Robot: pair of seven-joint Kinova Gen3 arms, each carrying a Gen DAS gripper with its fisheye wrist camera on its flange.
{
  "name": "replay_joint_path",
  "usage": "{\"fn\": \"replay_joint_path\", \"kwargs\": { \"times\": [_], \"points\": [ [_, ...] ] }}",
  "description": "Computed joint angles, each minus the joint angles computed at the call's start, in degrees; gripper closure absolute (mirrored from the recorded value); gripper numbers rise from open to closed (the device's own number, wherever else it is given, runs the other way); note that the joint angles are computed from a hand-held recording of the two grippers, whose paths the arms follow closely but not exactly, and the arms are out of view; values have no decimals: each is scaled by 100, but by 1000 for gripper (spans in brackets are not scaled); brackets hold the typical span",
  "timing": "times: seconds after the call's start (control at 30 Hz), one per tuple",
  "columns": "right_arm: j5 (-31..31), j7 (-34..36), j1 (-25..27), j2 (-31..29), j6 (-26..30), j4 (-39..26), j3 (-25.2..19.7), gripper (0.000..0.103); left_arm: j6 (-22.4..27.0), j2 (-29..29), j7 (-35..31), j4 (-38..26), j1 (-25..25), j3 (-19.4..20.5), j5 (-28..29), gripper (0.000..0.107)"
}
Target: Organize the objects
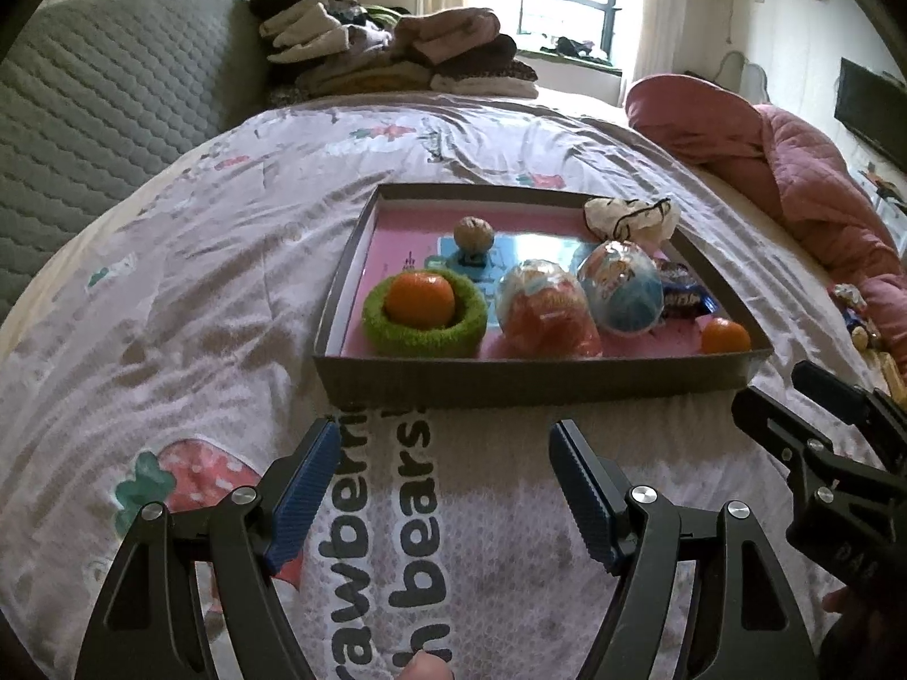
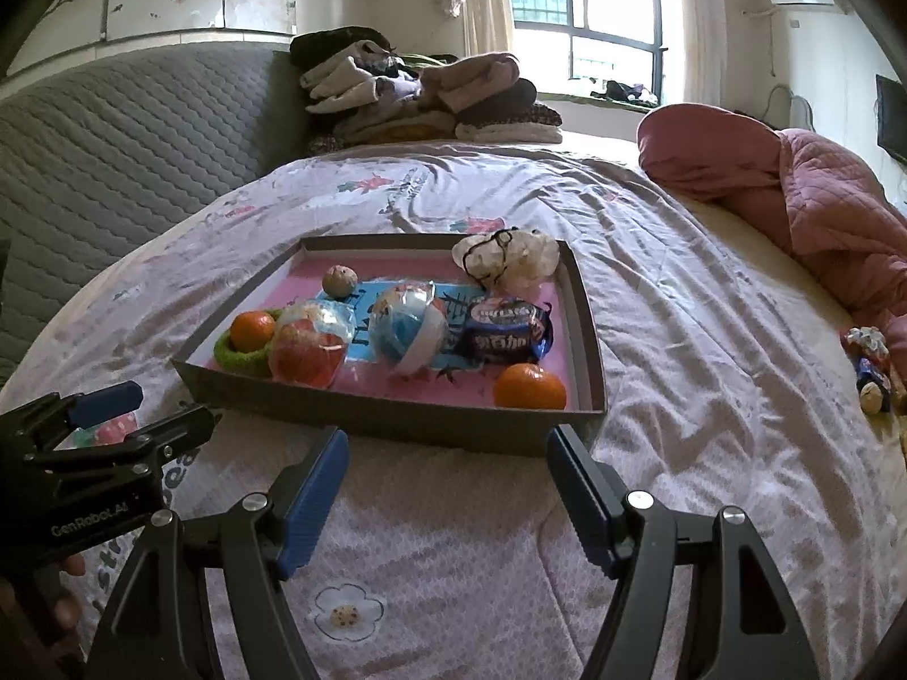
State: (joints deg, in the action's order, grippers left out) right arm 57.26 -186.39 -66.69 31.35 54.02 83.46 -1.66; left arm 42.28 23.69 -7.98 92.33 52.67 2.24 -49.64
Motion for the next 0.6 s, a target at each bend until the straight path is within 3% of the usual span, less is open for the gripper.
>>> {"fn": "replay_joint_path", "kwargs": {
  "times": [0.6],
  "points": [
    [23, -331, -11, 104, -220, 256, 38, 31, -174, 161, 324, 217, 85, -137, -145, 30]
  ]
}}
